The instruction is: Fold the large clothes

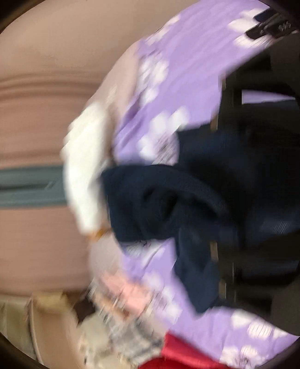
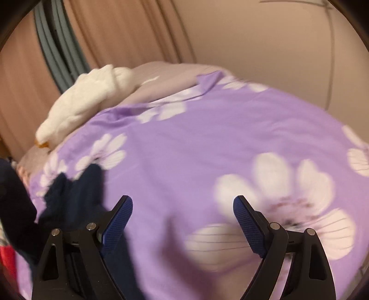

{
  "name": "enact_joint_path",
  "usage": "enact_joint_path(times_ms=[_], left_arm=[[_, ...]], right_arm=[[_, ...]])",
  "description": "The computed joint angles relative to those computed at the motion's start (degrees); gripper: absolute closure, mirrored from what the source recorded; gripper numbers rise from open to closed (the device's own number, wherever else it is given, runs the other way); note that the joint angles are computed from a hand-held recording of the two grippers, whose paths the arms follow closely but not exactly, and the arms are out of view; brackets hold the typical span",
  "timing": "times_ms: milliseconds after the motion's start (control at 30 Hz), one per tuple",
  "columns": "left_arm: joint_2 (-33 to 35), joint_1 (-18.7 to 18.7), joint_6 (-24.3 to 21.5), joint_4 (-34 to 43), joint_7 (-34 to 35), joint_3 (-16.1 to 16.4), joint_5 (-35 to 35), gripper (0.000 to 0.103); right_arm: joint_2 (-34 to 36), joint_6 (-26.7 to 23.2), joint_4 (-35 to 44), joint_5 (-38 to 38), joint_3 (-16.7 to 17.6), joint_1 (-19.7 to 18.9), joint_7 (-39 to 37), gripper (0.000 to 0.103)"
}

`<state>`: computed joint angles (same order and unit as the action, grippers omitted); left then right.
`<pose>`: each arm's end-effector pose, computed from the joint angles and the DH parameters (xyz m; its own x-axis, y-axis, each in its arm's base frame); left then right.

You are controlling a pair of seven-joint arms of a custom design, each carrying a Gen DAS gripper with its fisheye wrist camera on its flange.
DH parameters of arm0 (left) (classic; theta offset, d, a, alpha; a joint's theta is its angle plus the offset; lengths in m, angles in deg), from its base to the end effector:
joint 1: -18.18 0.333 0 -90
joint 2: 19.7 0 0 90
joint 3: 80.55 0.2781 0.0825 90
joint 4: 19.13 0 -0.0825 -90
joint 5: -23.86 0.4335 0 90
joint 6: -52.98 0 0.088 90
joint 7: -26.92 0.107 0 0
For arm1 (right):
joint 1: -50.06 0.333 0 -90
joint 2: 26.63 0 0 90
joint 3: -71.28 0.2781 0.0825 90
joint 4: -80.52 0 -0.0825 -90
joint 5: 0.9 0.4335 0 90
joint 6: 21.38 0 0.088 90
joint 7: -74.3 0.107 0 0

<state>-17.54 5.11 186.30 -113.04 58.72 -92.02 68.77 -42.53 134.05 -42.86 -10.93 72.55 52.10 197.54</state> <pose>0.6136 -0.2641 0.6176 0.2374 -0.9712 -0.0183 -0.5751 -0.1253 -0.8085 0.5783 0.0406 0.5646 -0.2687 -0.9288 -0.2553 -0.6074 0.3691 -0.7035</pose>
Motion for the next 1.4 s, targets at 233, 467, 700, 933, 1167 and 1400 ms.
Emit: enact_joint_path(times_ms=[233,467,700,933,1167,1400], left_arm=[[-9.6,2.7,6.8,-11.0,1.2,-0.1,-2.9,0.011],[-25.8,11.4,1.3,-28.1,-5.0,-1.6,-1.5,0.013],[-30.0,15.3,2.7,-39.5,-2.1,4.0,-15.8,0.069],[-30.6,22.7,5.4,-41.2,-3.5,0.8,-14.5,0.065],[-30.3,23.9,7.1,-41.9,-3.3,2.8,-18.0,0.065],[-24.7,23.6,0.8,-37.1,-1.1,3.0,-21.0,0.065]], right_arm=[[1.5,-0.4,-2.4,7.4,-2.7,1.2,-5.9,0.014],[1.6,0.0,-1.4,17.8,-4.5,5.1,-12.8,0.014],[4.0,-6.1,5.7,36.1,-5.5,11.0,-26.8,0.014],[21.5,-12.4,25.7,30.4,0.1,11.7,-21.2,0.021],[26.0,-9.6,31.3,9.9,-0.6,12.8,-6.7,0.071],[25.5,-9.5,26.7,20.0,0.9,8.8,-9.9,0.016]])
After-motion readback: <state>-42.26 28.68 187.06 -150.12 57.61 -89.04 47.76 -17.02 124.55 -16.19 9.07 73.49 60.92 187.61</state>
